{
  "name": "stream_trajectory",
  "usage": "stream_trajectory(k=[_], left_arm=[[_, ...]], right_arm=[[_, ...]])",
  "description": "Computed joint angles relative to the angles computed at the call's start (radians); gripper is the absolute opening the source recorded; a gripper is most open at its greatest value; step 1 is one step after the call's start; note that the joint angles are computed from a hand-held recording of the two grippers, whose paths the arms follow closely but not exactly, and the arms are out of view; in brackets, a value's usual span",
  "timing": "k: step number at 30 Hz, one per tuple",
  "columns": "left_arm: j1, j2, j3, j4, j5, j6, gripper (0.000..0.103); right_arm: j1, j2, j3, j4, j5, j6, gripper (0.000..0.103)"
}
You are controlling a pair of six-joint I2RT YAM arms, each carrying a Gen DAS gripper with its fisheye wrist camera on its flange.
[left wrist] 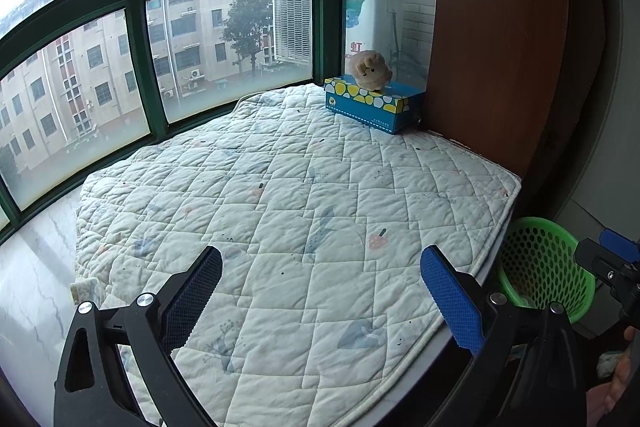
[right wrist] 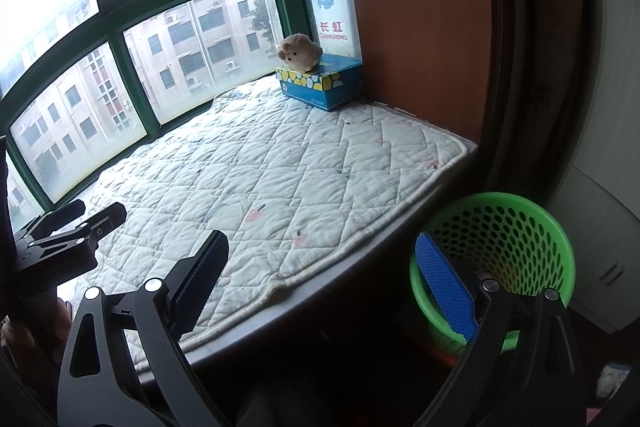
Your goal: Collect trash
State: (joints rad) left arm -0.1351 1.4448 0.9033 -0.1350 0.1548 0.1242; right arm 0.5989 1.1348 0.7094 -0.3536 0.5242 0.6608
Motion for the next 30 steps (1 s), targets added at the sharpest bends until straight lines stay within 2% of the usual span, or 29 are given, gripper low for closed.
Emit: stream_trajectory(k=[30], left_arm=[[-0.013, -0.014, -0.018, 0.016, -0.02, 0.006, 0.096]], right_arm=[[-0.009, 0.013, -0.002, 0.017, -0.016, -0.002, 0.094]])
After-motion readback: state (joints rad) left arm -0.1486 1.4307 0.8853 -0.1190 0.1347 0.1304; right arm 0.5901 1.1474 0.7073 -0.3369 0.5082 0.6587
